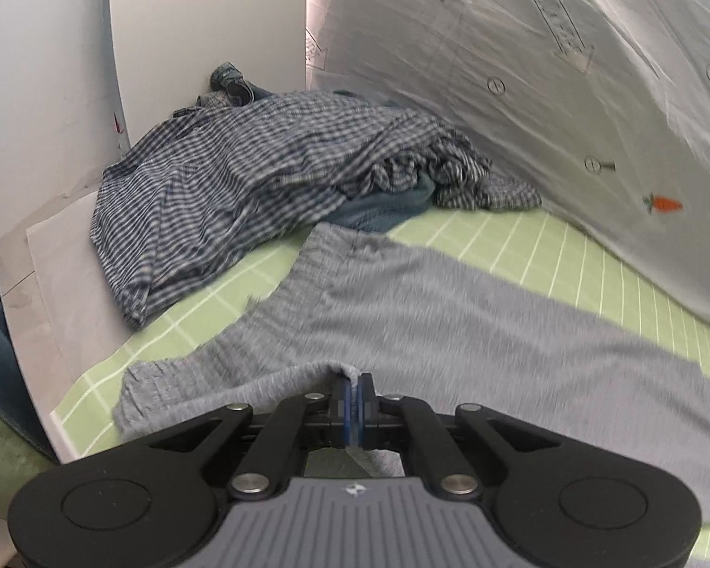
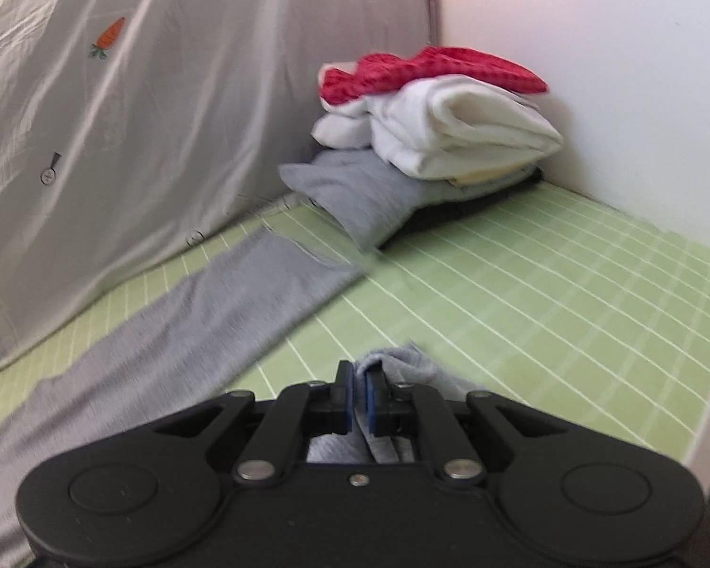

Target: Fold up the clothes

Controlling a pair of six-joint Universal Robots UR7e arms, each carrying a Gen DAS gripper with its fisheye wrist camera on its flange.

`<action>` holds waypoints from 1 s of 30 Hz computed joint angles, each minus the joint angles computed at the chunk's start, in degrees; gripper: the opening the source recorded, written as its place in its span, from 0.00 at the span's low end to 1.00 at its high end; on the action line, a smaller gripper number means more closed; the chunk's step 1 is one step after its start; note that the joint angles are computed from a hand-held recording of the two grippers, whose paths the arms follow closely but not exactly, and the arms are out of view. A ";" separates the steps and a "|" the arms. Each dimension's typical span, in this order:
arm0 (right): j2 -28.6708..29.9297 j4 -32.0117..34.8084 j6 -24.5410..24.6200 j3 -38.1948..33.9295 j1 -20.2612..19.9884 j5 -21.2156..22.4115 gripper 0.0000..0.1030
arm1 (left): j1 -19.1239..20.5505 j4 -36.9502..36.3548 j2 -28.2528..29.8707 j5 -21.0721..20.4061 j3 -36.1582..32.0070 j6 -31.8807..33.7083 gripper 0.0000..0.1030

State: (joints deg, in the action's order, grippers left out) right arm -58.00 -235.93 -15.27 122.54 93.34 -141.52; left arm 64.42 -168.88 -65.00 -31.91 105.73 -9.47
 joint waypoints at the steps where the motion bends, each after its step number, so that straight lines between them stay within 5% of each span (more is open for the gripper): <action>1: 0.40 0.21 -0.70 -1.16 -0.09 0.47 0.05 | 0.01 -0.90 0.70 -0.02 -0.79 0.02 0.03; 10: 3.73 -0.52 -12.46 -14.37 0.48 5.93 0.05 | -0.41 -10.11 9.91 1.52 -13.48 9.43 0.02; 16: 9.71 16.02 -10.25 -31.44 -3.55 12.53 0.05 | 2.75 -3.40 21.96 -1.04 -32.99 10.10 0.03; 19: 15.62 27.62 -7.86 -43.28 -5.04 12.72 0.07 | 5.11 8.41 30.21 0.53 -46.52 1.71 0.11; 21: 19.42 37.23 -5.82 -50.92 -5.60 10.80 0.26 | 5.85 16.92 32.29 -0.31 -51.04 -3.80 0.17; 23: 22.34 43.72 -4.28 -56.35 -5.95 9.65 0.58 | 6.48 23.48 34.46 -1.55 -55.34 -7.46 0.32; 24: 22.67 43.39 -4.21 -56.25 -5.97 9.70 0.62 | 6.19 23.31 34.39 -1.96 -54.66 -6.20 0.47; 26: 21.79 40.90 -4.59 -52.47 -5.74 9.11 0.82 | 5.17 21.50 33.46 -1.51 -51.04 -2.28 0.61; 30: 20.09 37.18 -4.08 -45.04 -4.89 5.75 0.82 | 3.55 24.77 30.29 -3.46 -43.47 -0.28 0.63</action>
State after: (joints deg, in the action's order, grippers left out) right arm -37.92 -198.75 -19.35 77.50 88.45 -135.77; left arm 67.98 -144.11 -34.72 -35.37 62.26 -9.75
